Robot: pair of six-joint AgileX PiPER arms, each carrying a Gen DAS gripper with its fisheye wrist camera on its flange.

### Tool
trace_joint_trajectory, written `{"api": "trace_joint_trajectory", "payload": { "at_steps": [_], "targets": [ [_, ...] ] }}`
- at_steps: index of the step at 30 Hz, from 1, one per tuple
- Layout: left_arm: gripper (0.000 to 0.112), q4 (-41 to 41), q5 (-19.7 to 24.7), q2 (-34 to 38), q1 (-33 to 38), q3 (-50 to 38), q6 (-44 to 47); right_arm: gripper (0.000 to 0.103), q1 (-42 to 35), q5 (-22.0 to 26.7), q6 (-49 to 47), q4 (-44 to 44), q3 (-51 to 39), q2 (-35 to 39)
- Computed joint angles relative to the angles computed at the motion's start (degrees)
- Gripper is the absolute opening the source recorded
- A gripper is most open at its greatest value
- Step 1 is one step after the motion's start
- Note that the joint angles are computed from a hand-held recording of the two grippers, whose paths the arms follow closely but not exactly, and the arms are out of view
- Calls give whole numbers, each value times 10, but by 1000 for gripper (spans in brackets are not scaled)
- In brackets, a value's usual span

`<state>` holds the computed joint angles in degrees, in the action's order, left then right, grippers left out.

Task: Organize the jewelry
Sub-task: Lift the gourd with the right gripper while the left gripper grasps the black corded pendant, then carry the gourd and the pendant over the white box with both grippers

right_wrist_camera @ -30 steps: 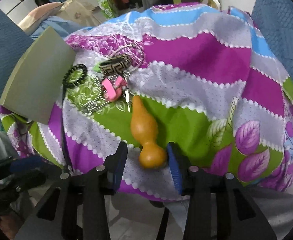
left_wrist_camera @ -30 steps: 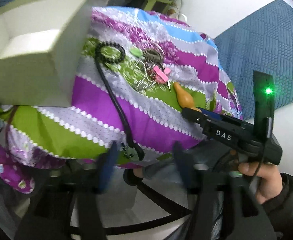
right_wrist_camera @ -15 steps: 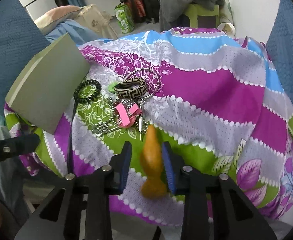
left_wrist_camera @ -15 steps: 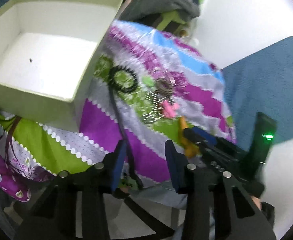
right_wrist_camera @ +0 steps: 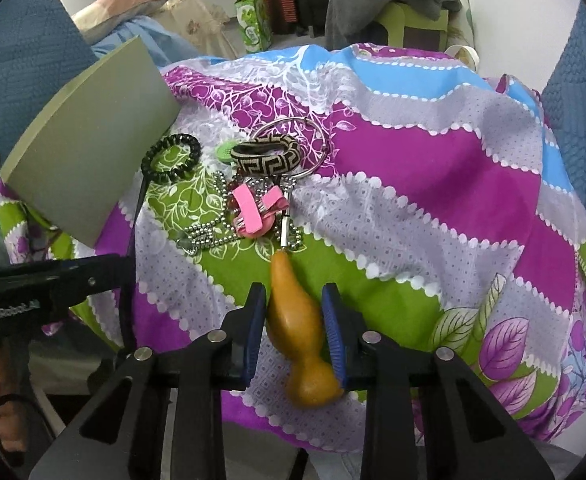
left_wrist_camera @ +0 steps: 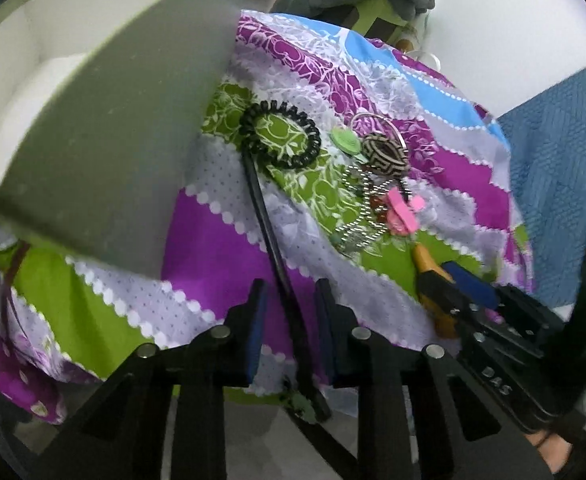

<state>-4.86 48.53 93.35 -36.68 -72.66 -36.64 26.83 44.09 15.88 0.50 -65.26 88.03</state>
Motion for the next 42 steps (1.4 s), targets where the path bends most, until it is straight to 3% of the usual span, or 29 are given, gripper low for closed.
{"api": "trace_joint_trajectory", "payload": {
  "at_steps": [4, 14, 19, 22, 25, 30, 42],
  "targets": [
    [12, 31, -12, 7, -10, 0, -12, 26, 21, 9, 32, -39, -5, 2],
    [6, 40, -8, -5, -25, -21, 25, 25, -6, 0, 81, -47, 4, -34],
    [6, 31, 11, -29, -27, -34, 43, 25, -6, 22, 111, -63, -12, -57],
    [6, 31, 35, -34, -25, -54, 53, 25, 2, 49, 135, -84, -36, -63],
    [6, -70, 82, -16, 14, -88, 115, 25, 1, 66, 142, -82, -52, -59],
    [6, -99, 154, 33, 27, -128, 121, 26, -5, 74, 139, -38, -44, -45],
    [5, -150, 193, 47, 17, -61, 119, 26, 9, 110, 161, -20, -17, -40]
  ]
}}
